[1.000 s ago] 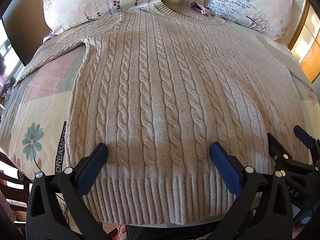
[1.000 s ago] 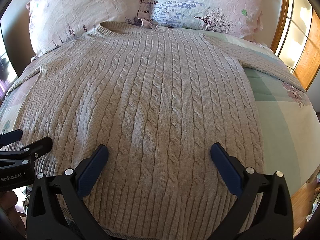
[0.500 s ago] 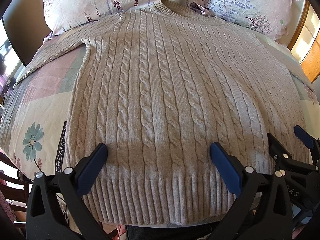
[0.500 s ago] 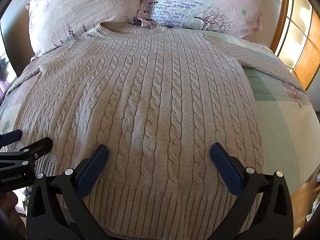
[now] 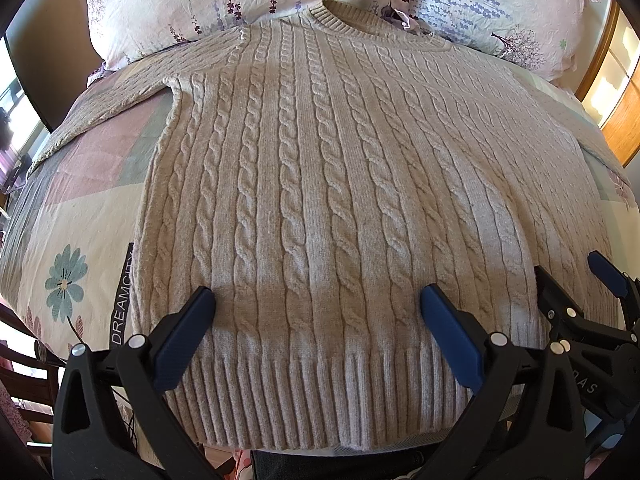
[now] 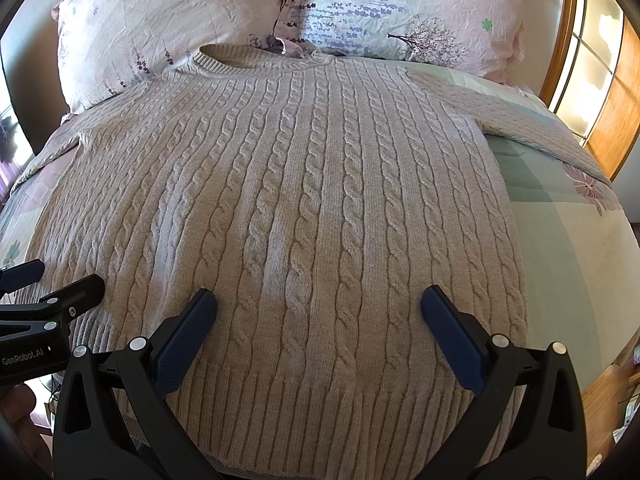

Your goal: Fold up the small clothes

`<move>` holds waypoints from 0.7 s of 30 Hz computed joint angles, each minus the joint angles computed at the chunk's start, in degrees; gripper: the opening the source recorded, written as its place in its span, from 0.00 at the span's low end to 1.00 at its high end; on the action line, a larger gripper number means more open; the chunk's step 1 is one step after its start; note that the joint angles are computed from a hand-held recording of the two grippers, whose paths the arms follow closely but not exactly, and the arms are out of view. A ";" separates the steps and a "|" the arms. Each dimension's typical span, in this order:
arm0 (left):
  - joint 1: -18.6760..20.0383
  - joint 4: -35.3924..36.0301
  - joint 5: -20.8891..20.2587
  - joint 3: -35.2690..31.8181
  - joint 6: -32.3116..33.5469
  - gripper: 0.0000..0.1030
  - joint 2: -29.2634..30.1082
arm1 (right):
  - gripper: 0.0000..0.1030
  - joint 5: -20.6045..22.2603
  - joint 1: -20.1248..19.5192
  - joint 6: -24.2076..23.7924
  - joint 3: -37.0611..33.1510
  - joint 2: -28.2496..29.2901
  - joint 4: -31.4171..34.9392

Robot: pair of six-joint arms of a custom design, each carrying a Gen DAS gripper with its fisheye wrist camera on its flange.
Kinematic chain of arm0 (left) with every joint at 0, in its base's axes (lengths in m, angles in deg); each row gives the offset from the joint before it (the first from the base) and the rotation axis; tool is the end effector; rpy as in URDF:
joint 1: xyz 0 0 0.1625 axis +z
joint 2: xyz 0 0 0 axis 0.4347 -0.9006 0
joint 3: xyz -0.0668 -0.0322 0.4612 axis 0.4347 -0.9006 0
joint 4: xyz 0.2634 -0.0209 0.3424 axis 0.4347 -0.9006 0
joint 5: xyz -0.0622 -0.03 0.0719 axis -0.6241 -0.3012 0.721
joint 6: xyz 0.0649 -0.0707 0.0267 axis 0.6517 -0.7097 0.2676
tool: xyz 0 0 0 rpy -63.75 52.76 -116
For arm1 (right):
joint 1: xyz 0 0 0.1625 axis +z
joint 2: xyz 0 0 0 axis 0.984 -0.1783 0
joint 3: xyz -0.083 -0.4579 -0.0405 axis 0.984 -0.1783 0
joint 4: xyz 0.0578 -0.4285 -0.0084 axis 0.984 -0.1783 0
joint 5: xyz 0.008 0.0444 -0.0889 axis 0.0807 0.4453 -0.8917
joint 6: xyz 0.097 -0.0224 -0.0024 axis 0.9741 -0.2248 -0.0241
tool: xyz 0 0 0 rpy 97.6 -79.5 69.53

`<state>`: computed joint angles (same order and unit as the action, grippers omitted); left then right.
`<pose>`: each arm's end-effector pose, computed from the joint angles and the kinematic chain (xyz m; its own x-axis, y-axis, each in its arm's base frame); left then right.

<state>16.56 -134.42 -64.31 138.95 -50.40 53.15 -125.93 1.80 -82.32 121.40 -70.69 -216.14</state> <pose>-0.3402 -0.5908 -0.0876 -0.6995 0.0871 -0.7094 0.3854 0.8818 -0.2717 -0.0064 -0.5802 0.2839 -0.7184 0.1336 0.6827 -0.2960 0.8294 -0.4738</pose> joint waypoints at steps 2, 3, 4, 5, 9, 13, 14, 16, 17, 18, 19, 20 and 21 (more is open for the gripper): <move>-0.02 -0.03 0.01 0.02 0.00 0.98 0.00 | 0.99 -0.01 0.01 0.01 -0.02 0.00 0.03; -0.01 -0.02 0.01 0.01 0.00 0.98 0.00 | 0.99 -0.01 0.01 0.01 -0.02 0.00 0.03; -0.02 -0.05 0.02 0.05 0.00 0.98 0.00 | 0.99 -0.01 0.01 0.01 -0.02 0.00 0.03; -0.02 -0.05 0.02 0.05 0.00 0.98 0.00 | 0.99 -0.01 0.01 0.01 -0.02 0.00 0.03; -0.03 -0.11 0.05 0.07 0.01 0.98 0.01 | 0.99 -0.01 0.01 0.01 -0.02 0.00 0.03; 0.20 0.10 0.08 -0.56 0.33 0.98 0.23 | 0.99 0.05 0.00 -0.08 0.01 0.04 -0.22; 0.19 0.07 0.08 -0.54 0.31 0.98 0.23 | 0.99 0.12 -0.02 -0.16 0.03 0.06 -0.38; -0.09 0.42 0.04 -0.31 -0.14 0.98 0.00 | 0.99 0.43 -0.11 -0.53 0.11 0.11 -0.86; -0.12 0.35 0.04 -0.22 -0.15 0.98 -0.03 | 0.99 0.65 -0.25 -0.79 0.17 0.11 -1.08; -0.10 0.39 -0.01 -0.24 -0.12 0.98 -0.04 | 0.99 0.94 -0.44 -1.10 0.17 0.12 -1.26; -0.10 0.56 -0.05 -0.35 -0.12 0.98 -0.06 | 0.99 1.35 -0.58 -1.47 0.42 -0.04 -1.61; -0.07 0.77 -0.10 -0.46 -0.11 0.98 -0.06 | 0.99 2.14 -0.81 -2.17 0.99 -0.39 -2.31; -0.05 1.20 -0.23 -0.60 -0.11 0.98 -0.16 | 0.99 3.10 -1.12 -2.99 1.37 -0.42 -3.31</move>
